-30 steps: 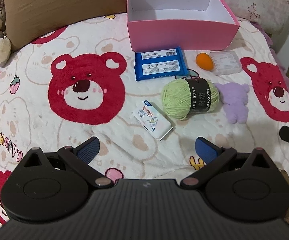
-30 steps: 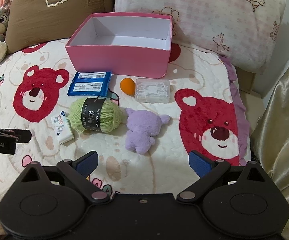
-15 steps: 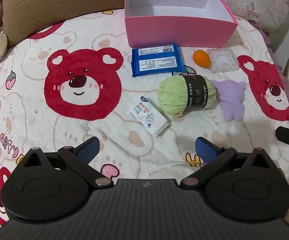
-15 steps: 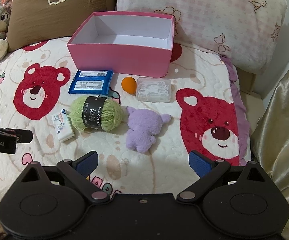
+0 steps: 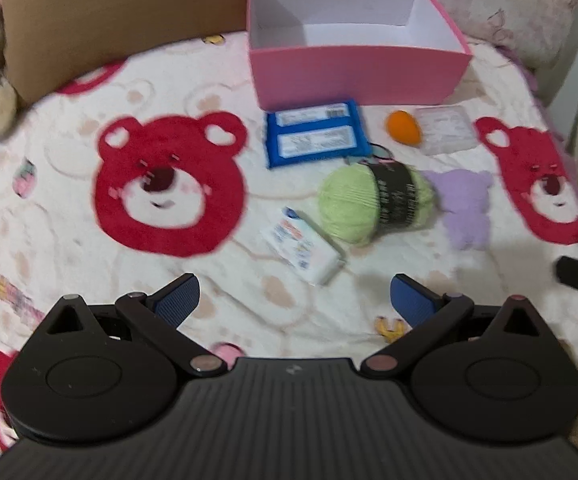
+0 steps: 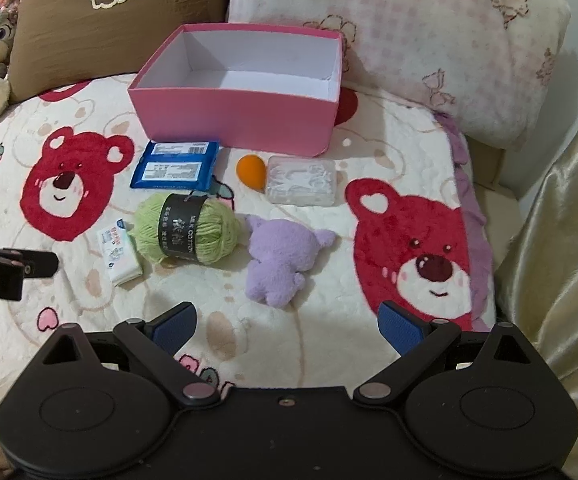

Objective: Organize objects
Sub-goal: 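Lower both tools onto the green yarn ball and close both grippers on it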

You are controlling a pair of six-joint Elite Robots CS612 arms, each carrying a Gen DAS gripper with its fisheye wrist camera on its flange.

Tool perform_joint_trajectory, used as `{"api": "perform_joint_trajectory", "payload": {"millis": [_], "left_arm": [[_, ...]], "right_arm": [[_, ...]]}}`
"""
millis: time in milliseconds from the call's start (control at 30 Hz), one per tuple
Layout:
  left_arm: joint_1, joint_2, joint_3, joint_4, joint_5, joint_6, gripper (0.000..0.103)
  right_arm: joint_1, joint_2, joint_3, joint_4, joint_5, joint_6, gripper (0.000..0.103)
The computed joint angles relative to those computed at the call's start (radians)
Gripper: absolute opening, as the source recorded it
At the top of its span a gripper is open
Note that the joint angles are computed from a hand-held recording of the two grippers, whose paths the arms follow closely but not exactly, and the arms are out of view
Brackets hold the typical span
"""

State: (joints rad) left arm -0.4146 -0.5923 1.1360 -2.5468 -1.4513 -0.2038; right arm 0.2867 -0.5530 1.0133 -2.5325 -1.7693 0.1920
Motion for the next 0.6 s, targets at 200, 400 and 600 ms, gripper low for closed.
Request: {"api": "perform_joint_trajectory", "payload": {"millis": [200, 400, 600], "left_arm": [[0.016, 0.014, -0.037, -0.028, -0.051, -0.002, 0.103], [0.017, 0.047, -0.084, -0.064, -0.009, 0.051, 0.103], [0.039, 0.107, -0.16, -0.095, -0.16, -0.03, 0.103]], "right_arm": [[-0.004, -0.006, -0.002, -0.053, 0.069, -0.117, 0.099], [-0.009, -0.003, 0.026, -0.189, 0.14, -0.273, 0.099], [-0.04, 0.057, 0.009, -0.38, 0.329, -0.316, 0.099]]}}
